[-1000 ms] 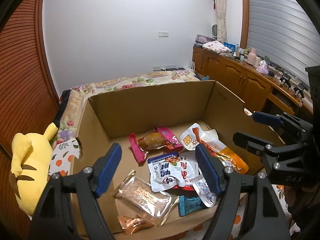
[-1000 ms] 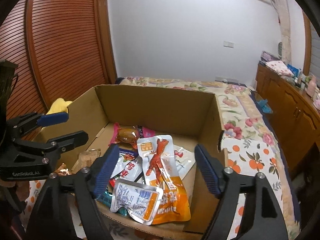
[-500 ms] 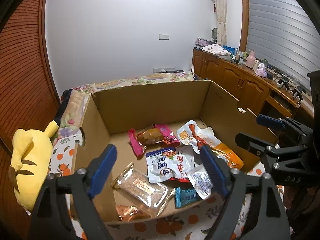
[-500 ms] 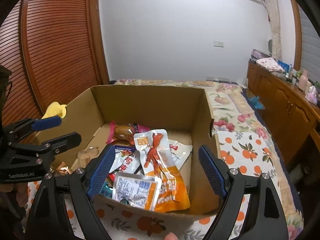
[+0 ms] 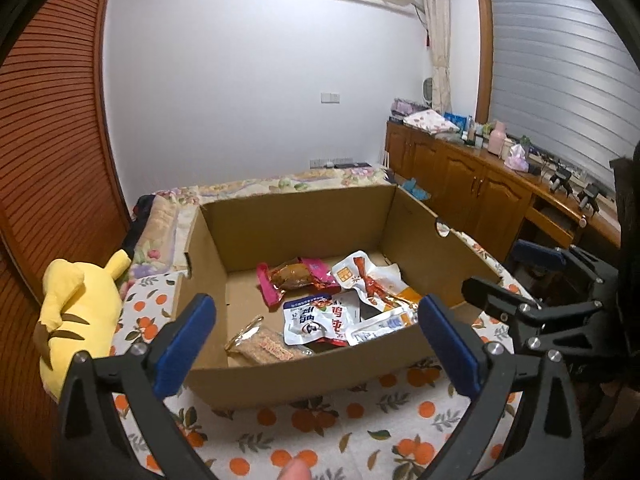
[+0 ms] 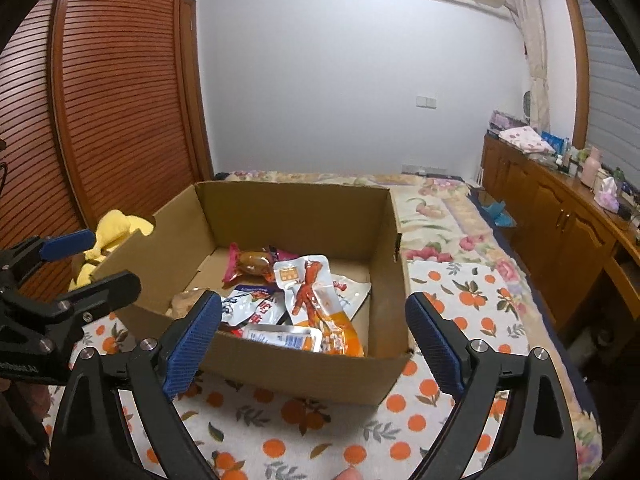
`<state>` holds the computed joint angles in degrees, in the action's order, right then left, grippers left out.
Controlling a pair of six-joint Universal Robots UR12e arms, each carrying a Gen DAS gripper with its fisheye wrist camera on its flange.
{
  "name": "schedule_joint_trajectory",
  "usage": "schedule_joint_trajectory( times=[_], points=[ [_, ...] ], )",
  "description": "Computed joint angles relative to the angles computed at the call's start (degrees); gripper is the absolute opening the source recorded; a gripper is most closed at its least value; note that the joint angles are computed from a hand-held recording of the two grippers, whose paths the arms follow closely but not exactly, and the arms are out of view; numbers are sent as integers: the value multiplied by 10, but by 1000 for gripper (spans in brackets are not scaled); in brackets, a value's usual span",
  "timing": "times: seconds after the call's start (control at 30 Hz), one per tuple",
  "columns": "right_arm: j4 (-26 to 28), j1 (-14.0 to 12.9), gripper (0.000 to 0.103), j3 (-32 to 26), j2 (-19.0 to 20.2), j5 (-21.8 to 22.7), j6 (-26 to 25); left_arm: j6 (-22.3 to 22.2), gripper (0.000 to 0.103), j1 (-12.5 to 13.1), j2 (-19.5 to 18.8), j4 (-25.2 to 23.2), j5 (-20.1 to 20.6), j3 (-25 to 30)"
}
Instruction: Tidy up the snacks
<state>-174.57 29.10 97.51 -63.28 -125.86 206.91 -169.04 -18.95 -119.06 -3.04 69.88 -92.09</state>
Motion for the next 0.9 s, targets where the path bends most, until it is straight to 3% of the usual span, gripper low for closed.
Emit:
schedule_joint_trajectory(
  times=[0.13,0.43,0.9],
  points=[
    [-11,10,95,9,-7,-12,1,-6,102,-1,18,18,16,-24],
    [-46,32,95,35,-25,-37,5,-16,102,1,53,39,4,-72],
    [-61,55,95,58,-35,-72,20,-21,102,0,86,71,31,-129]
  ],
)
